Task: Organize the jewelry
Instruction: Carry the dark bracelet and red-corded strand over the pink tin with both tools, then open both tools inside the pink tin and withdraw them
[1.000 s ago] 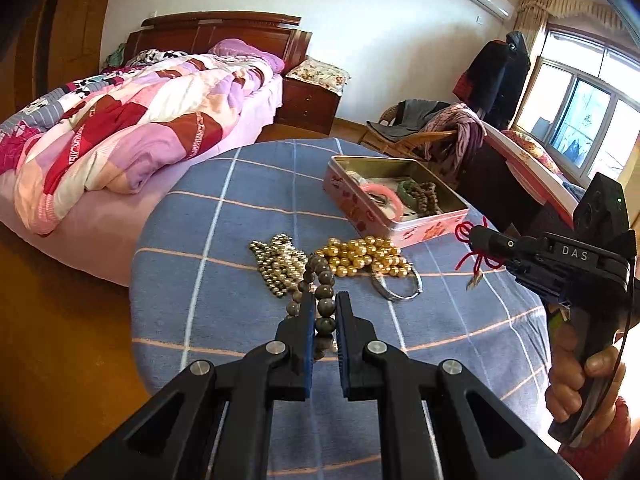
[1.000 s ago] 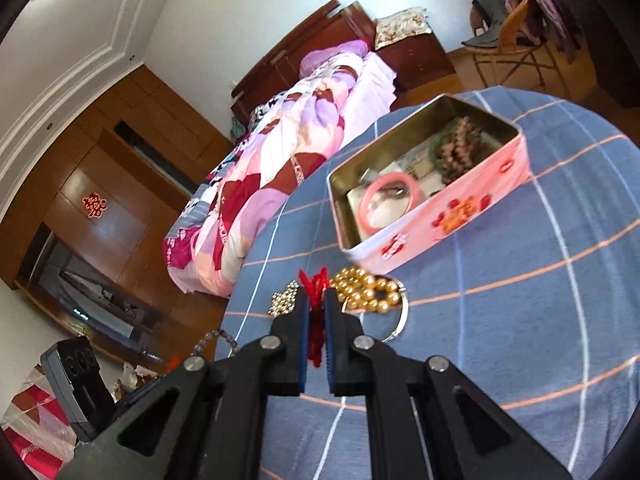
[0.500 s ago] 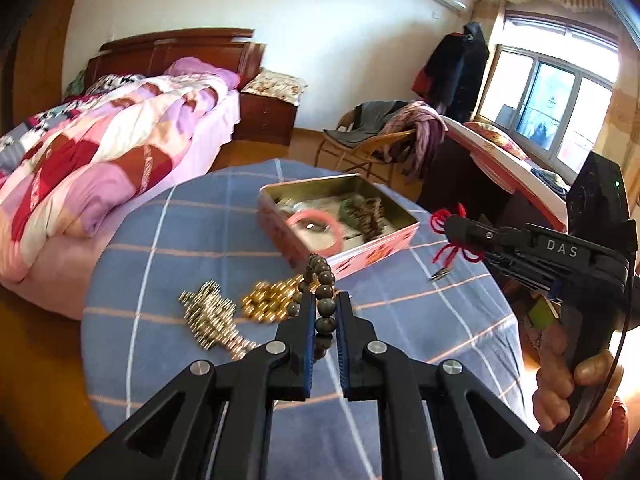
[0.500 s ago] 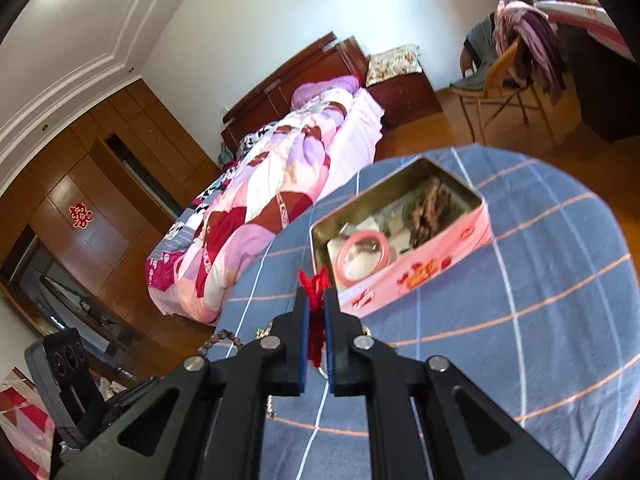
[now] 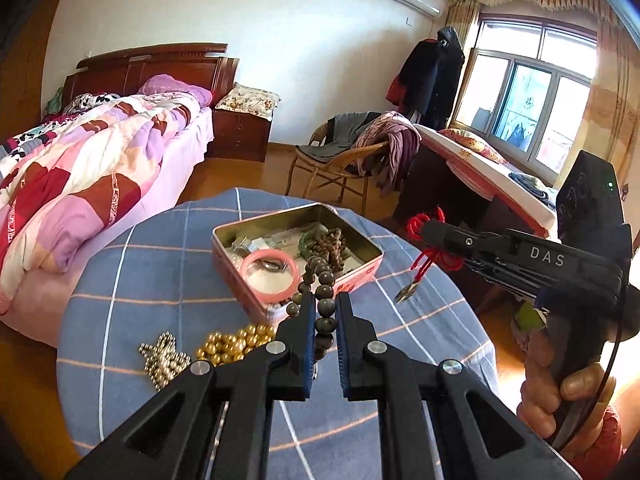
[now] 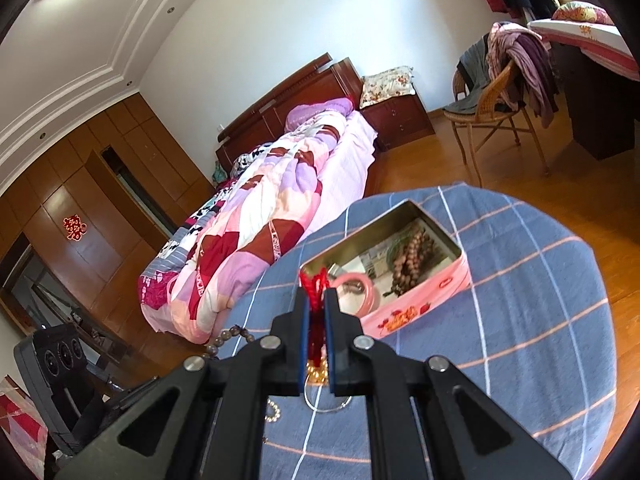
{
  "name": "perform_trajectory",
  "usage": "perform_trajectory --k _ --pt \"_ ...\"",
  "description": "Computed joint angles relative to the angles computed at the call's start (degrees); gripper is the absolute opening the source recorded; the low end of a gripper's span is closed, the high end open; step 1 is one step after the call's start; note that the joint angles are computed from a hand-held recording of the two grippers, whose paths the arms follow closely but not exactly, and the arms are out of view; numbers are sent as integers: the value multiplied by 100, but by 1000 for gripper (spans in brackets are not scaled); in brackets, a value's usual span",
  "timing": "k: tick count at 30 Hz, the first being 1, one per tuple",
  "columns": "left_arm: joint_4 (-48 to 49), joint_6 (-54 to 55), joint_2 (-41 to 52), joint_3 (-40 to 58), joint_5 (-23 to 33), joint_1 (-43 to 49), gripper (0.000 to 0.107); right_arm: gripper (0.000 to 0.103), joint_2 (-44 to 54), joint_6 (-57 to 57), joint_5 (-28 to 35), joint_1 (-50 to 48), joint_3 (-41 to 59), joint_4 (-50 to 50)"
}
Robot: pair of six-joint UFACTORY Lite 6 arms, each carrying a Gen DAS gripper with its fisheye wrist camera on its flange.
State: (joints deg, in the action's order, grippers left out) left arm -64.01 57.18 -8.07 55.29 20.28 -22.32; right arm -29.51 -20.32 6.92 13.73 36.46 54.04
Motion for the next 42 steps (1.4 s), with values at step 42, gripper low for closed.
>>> perform_trajectory --k 42 --pt "3703 -4002 4495 4399 -136 -632 9 12 4336 -3838 406 -1051 3011 3031"
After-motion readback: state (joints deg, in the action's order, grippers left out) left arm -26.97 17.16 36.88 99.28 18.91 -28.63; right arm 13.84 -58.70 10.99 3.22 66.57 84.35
